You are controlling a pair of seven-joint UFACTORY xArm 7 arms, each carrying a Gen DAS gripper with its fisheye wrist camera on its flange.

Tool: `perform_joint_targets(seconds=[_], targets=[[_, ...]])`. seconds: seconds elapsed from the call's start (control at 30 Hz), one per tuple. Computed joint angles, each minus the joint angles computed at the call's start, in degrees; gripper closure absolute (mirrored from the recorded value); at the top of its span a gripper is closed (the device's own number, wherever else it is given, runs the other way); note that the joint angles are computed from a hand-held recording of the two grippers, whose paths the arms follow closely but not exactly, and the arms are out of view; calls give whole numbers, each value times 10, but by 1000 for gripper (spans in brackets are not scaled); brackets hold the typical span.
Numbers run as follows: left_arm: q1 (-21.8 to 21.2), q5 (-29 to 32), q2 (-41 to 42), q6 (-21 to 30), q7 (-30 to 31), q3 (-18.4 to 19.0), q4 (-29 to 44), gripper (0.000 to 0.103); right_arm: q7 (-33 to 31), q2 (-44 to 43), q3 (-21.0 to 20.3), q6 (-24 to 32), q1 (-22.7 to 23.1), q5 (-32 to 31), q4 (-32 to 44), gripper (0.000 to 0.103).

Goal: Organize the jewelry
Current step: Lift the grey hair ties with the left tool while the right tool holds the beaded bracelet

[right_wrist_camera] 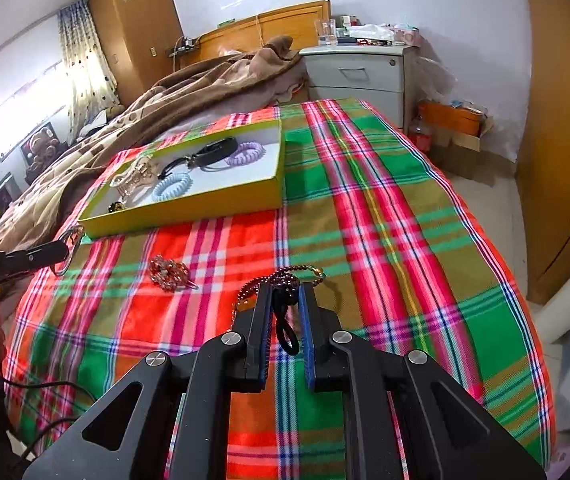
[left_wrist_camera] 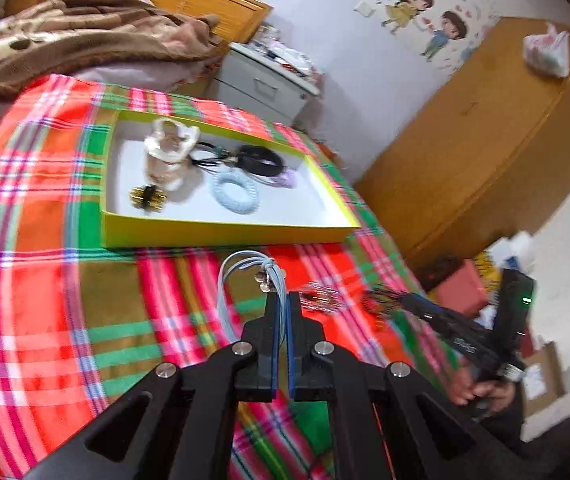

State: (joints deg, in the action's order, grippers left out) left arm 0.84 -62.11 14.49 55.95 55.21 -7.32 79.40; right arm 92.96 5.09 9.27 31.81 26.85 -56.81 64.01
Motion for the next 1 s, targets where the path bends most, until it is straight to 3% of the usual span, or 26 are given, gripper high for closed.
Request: perform_joint_targets(seconds=[0.27,0.5,0.57,0.6,0.67,0.7,0.8,0.87,1.0], targets=[[44,-35,22,72,-8,-19,16,100,7,7,-3,-9,2,-21,19,90],[35,-36,28,84,-11,-4,20,100,5,16,-8,-13,5,-23,31,90],[35,-41,33,99,-8,0,25,100,24,13,-12,-37,5,-39,25,90],[38,-44,37,109,-6,-2,28,100,33,11,-14,-53,3,-49,22,90],[62,-54,48,142,2,-24,37,100,13,18,-10,-32,5,-33,30,90],[61,-38,55,135,-13,-33,48,100,8,22,-10,-22,7,-28,34,90],[-28,101,69,34,-133,25,56,100,17,24,-15,-42,6,-22,31,90],[3,107,86,51,-175,-7,74,100,9,26,-13,-23,13,-24,37,90],[36,117,64,26,-155,-43,44,100,6,31,-17,-27,14,-24,41,90]])
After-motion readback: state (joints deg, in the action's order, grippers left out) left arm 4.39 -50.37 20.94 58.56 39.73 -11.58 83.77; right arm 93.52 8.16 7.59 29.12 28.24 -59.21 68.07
